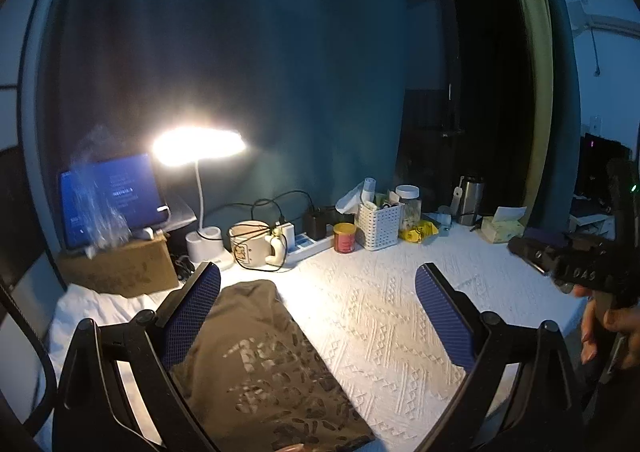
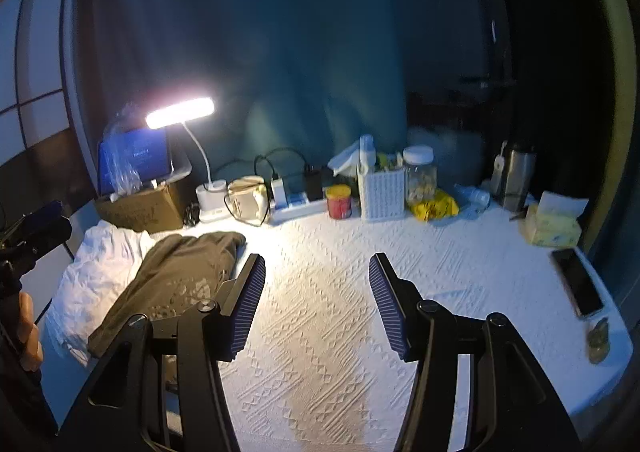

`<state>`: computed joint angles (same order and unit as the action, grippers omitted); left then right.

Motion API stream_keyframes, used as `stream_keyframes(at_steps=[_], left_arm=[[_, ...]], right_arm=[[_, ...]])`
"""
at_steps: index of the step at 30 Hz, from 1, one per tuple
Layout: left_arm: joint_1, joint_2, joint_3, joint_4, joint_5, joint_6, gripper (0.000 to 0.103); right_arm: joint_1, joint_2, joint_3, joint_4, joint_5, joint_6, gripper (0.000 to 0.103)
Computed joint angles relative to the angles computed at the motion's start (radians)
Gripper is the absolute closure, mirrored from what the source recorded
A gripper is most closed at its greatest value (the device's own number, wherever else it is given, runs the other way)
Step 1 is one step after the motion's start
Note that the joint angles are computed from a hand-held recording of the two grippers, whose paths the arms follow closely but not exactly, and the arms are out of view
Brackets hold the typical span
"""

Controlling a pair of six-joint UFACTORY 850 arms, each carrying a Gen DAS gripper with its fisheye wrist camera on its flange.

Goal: Fold small clothes

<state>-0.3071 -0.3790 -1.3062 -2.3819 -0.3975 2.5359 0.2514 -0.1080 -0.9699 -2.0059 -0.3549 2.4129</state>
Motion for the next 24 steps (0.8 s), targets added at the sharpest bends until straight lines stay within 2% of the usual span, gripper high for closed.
stream_keyframes(at_steps=[2, 12, 17, 19, 24], left_arm=[[-0.004, 0.013, 0.012, -0.031, 0.001, 0.046, 0.006], [0.031, 0.095, 0.107, -0.104, -0.157, 0.092, 0.006], [0.042, 0.121, 0.138, -0.182, -0.186, 0.159, 0.005], [0.046, 0.130, 0.151, -0.225, -0.193, 0.193, 0.001], [0.053, 0.156, 0.190, -0.336, -0.233, 0.297, 0.001]], right_arm=[[0.008, 0.018, 0.008, 0.012, -0.020, -0.018, 0.046], [0.073, 0.107, 0.036, 0.103, -0.148, -0.157, 0.046], [0.106, 0.136, 0.043, 0.118, -0.203, -0.189, 0.046], [0.118, 0.143, 0.044, 0.114, -0.219, -0.190, 0.046], [0.132, 0.139, 0.027, 0.120, -0.233, -0.215, 0.046]])
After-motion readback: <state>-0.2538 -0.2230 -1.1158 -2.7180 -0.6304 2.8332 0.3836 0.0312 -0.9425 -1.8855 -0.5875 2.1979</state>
